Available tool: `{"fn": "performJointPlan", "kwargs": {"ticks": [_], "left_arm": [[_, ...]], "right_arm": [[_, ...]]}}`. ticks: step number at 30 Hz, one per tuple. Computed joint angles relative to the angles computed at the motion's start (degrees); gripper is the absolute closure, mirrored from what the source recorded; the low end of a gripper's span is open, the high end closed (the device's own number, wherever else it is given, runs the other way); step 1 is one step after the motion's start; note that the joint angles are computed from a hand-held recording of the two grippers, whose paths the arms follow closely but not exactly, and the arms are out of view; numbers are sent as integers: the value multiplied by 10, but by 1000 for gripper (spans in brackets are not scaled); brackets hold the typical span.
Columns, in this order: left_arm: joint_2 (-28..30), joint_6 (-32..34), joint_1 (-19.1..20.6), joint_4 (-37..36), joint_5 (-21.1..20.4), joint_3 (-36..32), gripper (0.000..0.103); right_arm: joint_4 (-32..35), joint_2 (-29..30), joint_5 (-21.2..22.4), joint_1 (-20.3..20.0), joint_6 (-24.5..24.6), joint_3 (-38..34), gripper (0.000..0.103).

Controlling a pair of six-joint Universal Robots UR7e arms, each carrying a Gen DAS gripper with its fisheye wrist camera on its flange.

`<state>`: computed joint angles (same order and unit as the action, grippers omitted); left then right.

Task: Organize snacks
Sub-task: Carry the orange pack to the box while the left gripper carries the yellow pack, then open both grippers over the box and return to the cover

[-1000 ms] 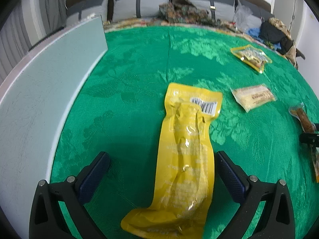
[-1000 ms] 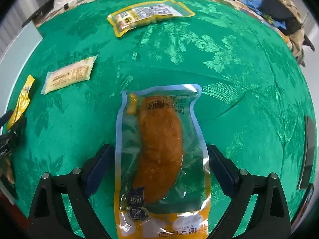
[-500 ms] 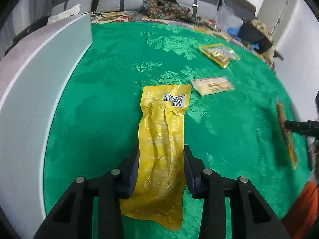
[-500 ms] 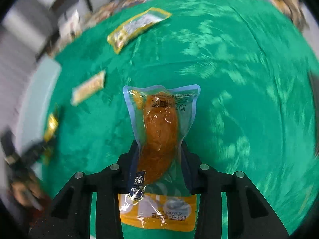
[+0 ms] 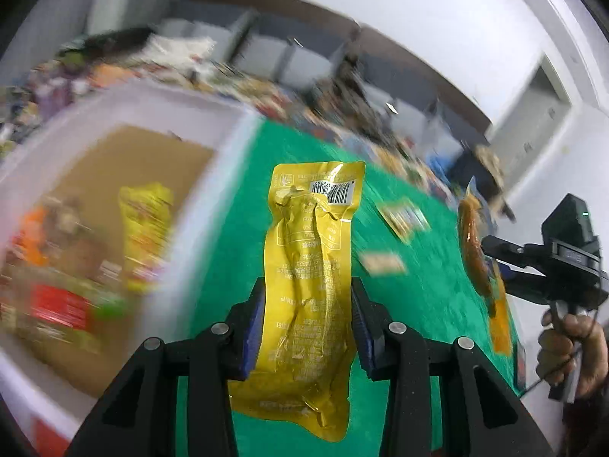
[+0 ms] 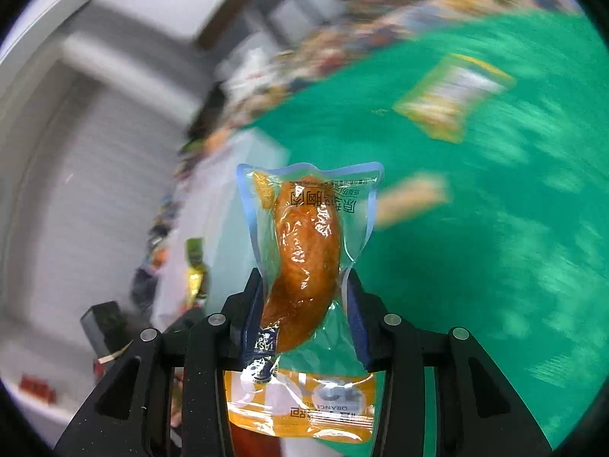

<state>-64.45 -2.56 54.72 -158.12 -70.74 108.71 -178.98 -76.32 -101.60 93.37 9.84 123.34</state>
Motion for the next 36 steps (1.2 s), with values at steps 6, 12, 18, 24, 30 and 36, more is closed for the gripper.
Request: {"fn": "performJointPlan", "kwargs": {"ticks": [6,12,18,24,30,36], "left_arm": [[-39,21,43,10,172,-33,57],[-44,22,78,-47,296,-22,18],[-70,12,69,-80,259,20,13],[-51,38,13,-105,169,47,1],[42,57,-42,-69,79,40,0],[190,83,-60,-36,42,-17,1]], "right_arm": [[70,203,33,102,-25,-219,45],[171,363,-3,144,-22,-401,23],[63,329,-92,134,-111,-309,23],[-106,250,-327,55,-213,-100,23],[-324,159,-412,-44,-264,75,23],[-423,105,-403,-104,-264,132,23]]}}
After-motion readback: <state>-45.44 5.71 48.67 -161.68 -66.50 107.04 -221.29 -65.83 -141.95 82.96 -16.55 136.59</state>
